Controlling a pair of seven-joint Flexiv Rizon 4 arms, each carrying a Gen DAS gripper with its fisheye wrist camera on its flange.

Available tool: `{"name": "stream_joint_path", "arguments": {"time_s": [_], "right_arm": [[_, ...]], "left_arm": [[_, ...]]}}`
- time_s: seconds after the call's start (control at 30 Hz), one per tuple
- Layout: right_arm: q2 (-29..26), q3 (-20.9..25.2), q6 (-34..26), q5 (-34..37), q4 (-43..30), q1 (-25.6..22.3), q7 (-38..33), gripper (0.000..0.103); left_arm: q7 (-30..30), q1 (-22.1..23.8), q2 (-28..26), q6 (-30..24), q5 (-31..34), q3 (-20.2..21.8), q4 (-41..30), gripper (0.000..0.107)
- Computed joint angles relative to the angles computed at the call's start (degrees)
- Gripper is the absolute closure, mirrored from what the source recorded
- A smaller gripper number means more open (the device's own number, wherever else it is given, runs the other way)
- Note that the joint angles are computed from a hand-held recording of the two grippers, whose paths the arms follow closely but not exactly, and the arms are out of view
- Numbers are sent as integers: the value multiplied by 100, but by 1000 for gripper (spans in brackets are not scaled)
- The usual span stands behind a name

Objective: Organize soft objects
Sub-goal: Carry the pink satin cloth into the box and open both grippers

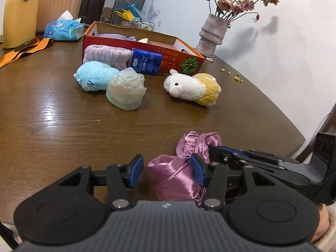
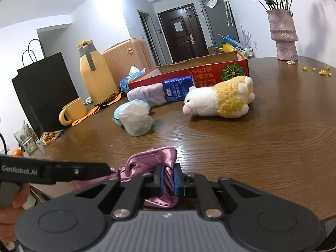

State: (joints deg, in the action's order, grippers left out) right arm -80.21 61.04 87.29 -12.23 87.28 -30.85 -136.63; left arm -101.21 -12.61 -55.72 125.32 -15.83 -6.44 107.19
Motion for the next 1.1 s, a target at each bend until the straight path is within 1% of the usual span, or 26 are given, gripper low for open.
{"name": "stream_joint_path", "arguments": {"time_s": [0.03, 0.2, 0.27, 0.3, 0.33, 0.37, 0.4, 0.5, 0.53, 0.6, 0.67, 0.7, 0.73, 0.83, 0.9, 0.93, 1.0, 1.1], "right_arm": [[28, -32, 92, 23, 42, 10, 5, 95], [74, -138, 387, -99, 173, 53, 216, 95], [77, -176, 520, -208, 234, 65, 338, 95], [82, -196, 552, -270, 261, 66, 397, 95], [79, -204, 590, -335, 292, 53, 449, 95], [52, -166, 572, -421, 322, 8, 484, 95], [14, -101, 510, -528, 356, -67, 498, 94], [-104, 122, 464, -837, 480, -321, 436, 81], [-260, 357, 425, -953, 512, -497, 368, 78], [-500, 741, 198, -1055, 478, -713, 358, 68], [-612, 953, -197, -988, 281, -714, 358, 61], [-564, 907, -319, -912, 160, -606, 383, 58], [-486, 792, -414, -848, 37, -462, 413, 57], [-303, 408, -573, -607, -288, -43, 561, 60], [-324, 413, -824, -400, -488, 55, 634, 74], [-309, 385, -839, -317, -508, 78, 616, 77], [-209, 282, -865, -227, -491, 123, 494, 88], [-20, 155, -750, -63, -385, 165, 307, 96]], "left_arm": [[-13, 33, 9, 24, 51, -25, 30, 42], [-83, 294, 44, 169, 503, -210, 197, 41], [-84, 288, 40, 160, 537, -208, 213, 41], [-98, 315, 22, 183, 594, -232, 215, 48], [-106, 282, 0, 238, 575, -206, 209, 72], [-102, 294, -20, 263, 615, -211, 193, 80], [-98, 284, -27, 290, 621, -202, 189, 81], [55, 120, -39, 402, 538, -42, 196, 82], [74, 135, -42, 411, 544, -54, 204, 82], [103, 214, -61, 437, 642, -108, 199, 82], [172, 230, -84, 469, 692, -103, 177, 82], [185, 265, -98, 464, 726, -130, 161, 82], [200, 307, -110, 457, 774, -156, 146, 82], [228, 421, -142, 482, 932, -225, 133, 82], [200, 492, -182, 505, 976, -267, 117, 82], [165, 557, -203, 508, 1023, -312, 105, 82], [88, 660, -232, 545, 1101, -374, 86, 82], [28, 809, -287, 615, 1320, -451, 14, 85]]}}
